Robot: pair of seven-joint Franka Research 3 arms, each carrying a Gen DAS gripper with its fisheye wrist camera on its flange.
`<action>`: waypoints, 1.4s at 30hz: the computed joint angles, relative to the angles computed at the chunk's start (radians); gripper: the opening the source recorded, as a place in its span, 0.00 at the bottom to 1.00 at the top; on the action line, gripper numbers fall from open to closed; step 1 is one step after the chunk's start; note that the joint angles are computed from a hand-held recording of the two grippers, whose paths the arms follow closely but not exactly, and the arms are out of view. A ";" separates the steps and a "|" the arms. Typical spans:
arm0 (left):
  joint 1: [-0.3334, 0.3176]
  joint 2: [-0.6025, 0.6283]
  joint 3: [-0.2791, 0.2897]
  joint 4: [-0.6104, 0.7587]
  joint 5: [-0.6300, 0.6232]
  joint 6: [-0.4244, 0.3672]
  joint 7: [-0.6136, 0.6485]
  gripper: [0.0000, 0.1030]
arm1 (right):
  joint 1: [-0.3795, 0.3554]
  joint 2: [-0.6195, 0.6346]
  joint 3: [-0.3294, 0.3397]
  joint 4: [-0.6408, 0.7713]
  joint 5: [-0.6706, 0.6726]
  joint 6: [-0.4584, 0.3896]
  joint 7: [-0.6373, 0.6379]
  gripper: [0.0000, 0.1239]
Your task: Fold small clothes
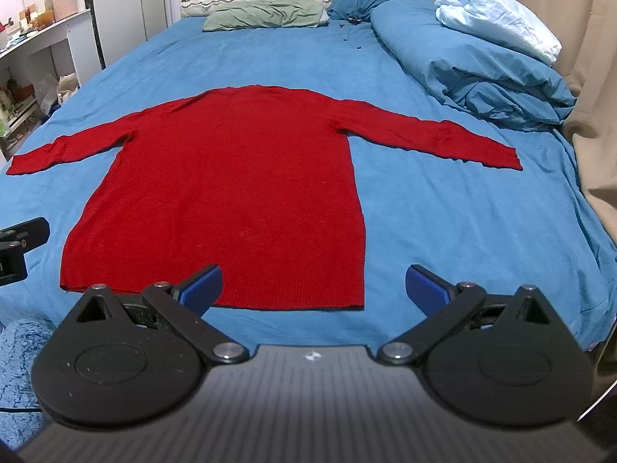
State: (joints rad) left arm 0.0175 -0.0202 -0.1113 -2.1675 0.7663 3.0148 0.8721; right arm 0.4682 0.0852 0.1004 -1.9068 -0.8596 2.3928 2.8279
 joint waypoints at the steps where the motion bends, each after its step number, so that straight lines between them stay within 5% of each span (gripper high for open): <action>1: 0.000 -0.001 0.000 -0.001 0.001 0.001 -0.003 1.00 | 0.000 0.001 0.000 0.001 0.000 -0.001 0.000 0.83; 21: 0.006 -0.015 -0.003 -0.016 -0.035 0.016 0.024 1.00 | -0.001 -0.007 0.001 -0.004 -0.002 0.011 0.000 0.83; 39: 0.033 -0.038 -0.016 -0.024 0.087 0.036 -0.111 1.00 | -0.003 -0.023 0.010 -0.018 -0.030 0.023 0.010 0.83; 42: 0.026 -0.049 -0.009 -0.033 0.018 0.056 -0.081 1.00 | -0.006 -0.027 0.011 -0.016 -0.035 0.031 0.005 0.83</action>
